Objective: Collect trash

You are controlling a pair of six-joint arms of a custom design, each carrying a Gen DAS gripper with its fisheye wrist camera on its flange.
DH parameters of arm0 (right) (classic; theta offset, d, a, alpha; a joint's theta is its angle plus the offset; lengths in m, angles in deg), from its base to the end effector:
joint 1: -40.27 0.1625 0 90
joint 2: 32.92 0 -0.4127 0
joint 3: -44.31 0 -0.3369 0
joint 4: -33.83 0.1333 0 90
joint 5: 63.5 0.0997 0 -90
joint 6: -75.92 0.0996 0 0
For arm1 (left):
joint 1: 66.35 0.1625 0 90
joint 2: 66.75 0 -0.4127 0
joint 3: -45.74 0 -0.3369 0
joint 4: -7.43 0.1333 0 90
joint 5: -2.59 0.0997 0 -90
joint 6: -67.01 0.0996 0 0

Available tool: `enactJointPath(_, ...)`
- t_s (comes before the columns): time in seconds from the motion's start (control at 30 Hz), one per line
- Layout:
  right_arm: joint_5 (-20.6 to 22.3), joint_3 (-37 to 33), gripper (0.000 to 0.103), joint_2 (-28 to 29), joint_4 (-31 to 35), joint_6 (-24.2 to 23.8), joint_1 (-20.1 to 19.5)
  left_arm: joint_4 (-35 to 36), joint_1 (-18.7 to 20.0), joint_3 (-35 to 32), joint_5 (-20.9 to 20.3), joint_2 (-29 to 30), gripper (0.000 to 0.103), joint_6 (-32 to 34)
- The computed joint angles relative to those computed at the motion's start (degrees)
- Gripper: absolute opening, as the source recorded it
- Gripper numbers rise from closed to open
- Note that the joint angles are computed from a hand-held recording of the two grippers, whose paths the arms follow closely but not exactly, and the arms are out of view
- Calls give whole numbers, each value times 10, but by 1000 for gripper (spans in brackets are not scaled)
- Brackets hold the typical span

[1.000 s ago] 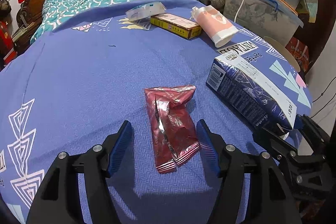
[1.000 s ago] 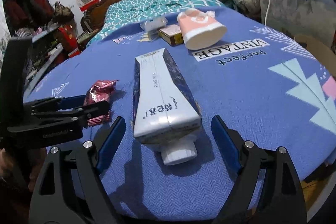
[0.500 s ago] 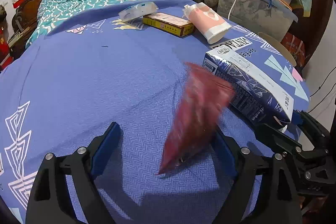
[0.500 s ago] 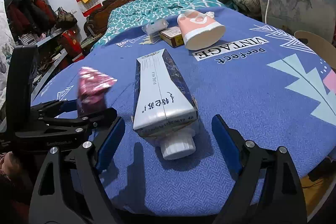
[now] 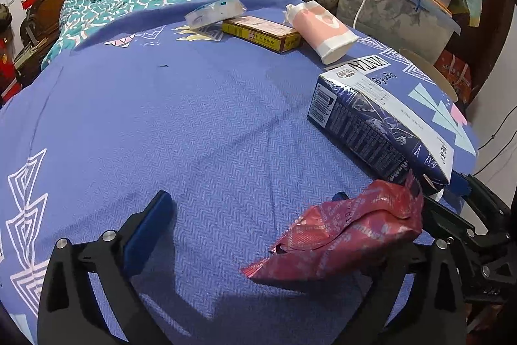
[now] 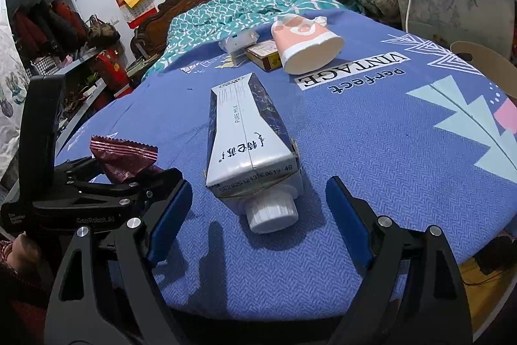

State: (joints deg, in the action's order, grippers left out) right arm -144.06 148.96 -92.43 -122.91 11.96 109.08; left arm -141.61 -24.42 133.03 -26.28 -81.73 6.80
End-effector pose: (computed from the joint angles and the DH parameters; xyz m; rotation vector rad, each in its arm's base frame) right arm -0.0687 -0.5911 0.2247 1.1194 -2.7310 0.5794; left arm -0.2894 -0.5563 -0.1215 -0.0819 2.1912 -0.8980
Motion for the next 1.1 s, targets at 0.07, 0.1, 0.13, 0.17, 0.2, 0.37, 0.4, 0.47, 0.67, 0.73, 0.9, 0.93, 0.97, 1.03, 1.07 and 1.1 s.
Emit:
enactJointPath(0.07, -1, 0, 84, 0, -1, -1, 0, 0, 0, 0, 1, 0, 94, 0)
enactJointPath(0.1, -1, 0, 84, 0, -1, -1, 0, 0, 0, -1, 2, 1, 94, 0)
enactJointPath(0.13, -1, 0, 84, 0, -2, -1, 0, -1, 0, 1, 2, 0, 94, -1)
enactJointPath(0.17, -1, 0, 84, 0, -1, -1, 0, -2, -1, 2, 2, 0, 94, -3)
enactJointPath(0.2, -2, 0, 84, 0, -1, -1, 1, -6, -1, 4, 1, -1, 94, -6)
enactJointPath(0.37, -12, 5, 84, 0, -16, -9, 4, -105, -13, 56, -11, -15, 88, 22)
enactJointPath(0.4, -15, 7, 84, 0, -21, -10, 6, -117, -17, 65, -6, -16, 85, 26)
enactJointPath(0.47, -22, 13, 84, 1, -36, -15, 8, -140, -23, 80, -6, -20, 78, 40)
enactJointPath(0.67, -25, 22, 80, 4, -55, -18, 12, -169, -24, 79, -34, -16, 33, 80)
enactJointPath(0.73, -28, 18, 73, 6, -53, -22, 14, -190, -21, 78, -49, -16, 15, 98)
enactJointPath(0.9, -14, 0, 54, 8, -17, -29, 14, -249, -18, 74, -82, -20, 8, 161)
enactJointPath(0.93, 3, -2, 54, 4, -9, -28, 10, -256, -16, 66, -90, -21, 8, 177)
enactJointPath(0.97, 19, 1, 54, -1, -12, -29, 7, -261, -14, 56, -97, -21, 8, 194)
enactJointPath(1.03, 45, 4, 54, -7, -34, -28, 0, -264, -5, 21, -122, -18, 8, 238)
enactJointPath(1.07, 54, -1, 54, -6, -42, -19, -5, -259, 0, 2, -133, -14, 8, 254)
enactJointPath(1.1, 60, -10, 54, -4, -46, -4, -9, -248, 6, -24, -147, -8, 8, 272)
